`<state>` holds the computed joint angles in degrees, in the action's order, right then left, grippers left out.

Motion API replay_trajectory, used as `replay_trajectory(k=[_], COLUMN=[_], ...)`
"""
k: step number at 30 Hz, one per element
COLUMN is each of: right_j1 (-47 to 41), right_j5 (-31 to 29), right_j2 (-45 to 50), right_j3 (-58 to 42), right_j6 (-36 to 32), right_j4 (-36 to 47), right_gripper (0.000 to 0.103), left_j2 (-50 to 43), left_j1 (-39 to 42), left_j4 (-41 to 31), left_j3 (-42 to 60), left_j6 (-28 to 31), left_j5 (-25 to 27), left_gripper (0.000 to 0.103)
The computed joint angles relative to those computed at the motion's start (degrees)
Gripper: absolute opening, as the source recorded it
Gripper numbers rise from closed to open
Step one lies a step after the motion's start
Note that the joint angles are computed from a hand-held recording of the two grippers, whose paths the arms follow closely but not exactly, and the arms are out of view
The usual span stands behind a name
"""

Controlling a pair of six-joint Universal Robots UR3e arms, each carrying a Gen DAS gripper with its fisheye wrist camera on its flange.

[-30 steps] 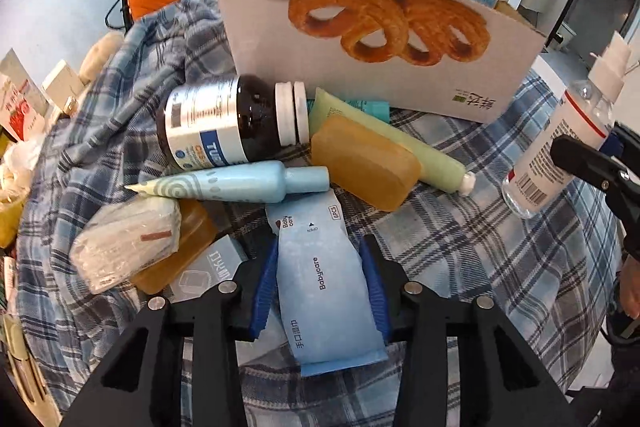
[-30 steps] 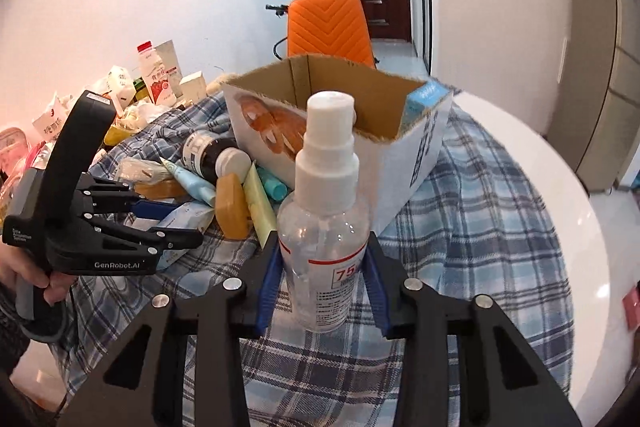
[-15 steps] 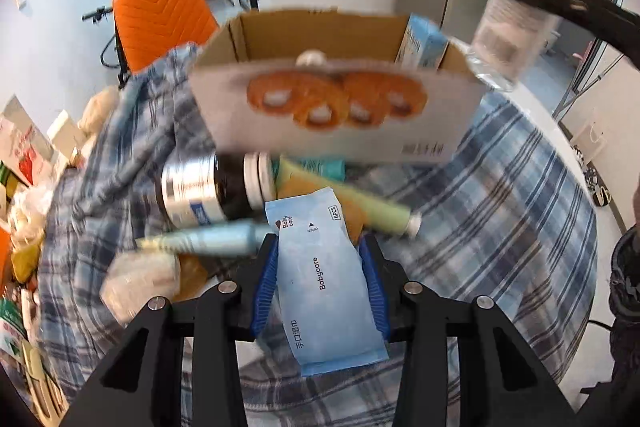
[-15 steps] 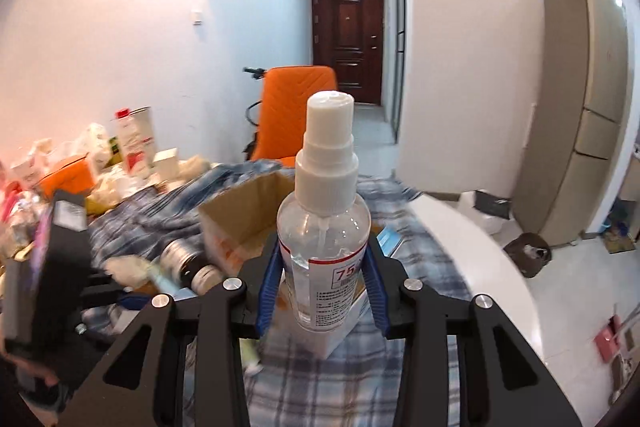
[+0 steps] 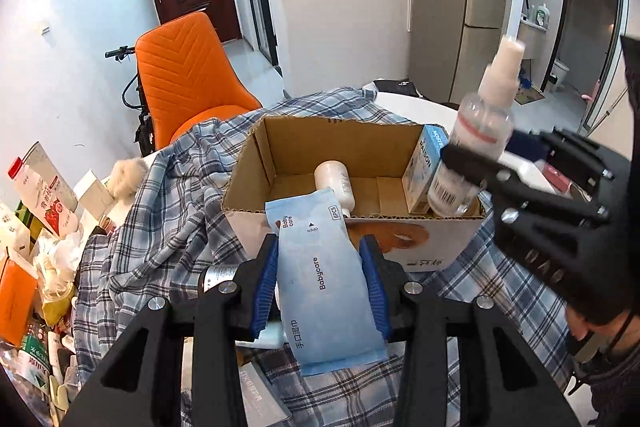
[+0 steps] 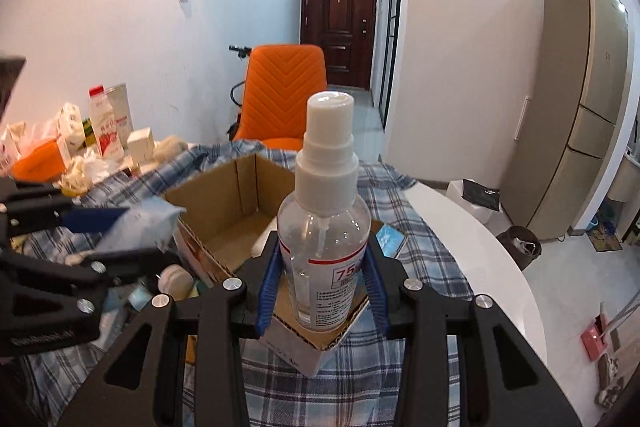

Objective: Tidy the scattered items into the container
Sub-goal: 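Lower the spray bottle into the cardboard box and open the right gripper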

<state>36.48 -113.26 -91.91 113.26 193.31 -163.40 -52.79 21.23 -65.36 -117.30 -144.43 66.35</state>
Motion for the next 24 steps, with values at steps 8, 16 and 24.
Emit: replay_trajectory(k=[8,16,24], right_j1=[-1.7,-4.4,-1.3], right_j5=[2.5,6.8,2.4], right_j2=[0.8,-2.7,-0.7], right_j3=[0.0,3.4,1.4], right_j6=[2.8,6.9,8.2], right_j4=[3.4,6.1,8.0], right_gripper=[0.037,0.038,0.038], left_j2=[0.4,0.8,1.5], left_j1=[-1.9,-1.3,-2.2], left_j4=[2.4,0.8,-0.2], left_j3=[-3.2,-2.3,-2.9], left_j6=[-0.1,0.2,0.1], left_j5=[1.4,0.6,1.6], left_gripper=[0.043,0.043,0.043])
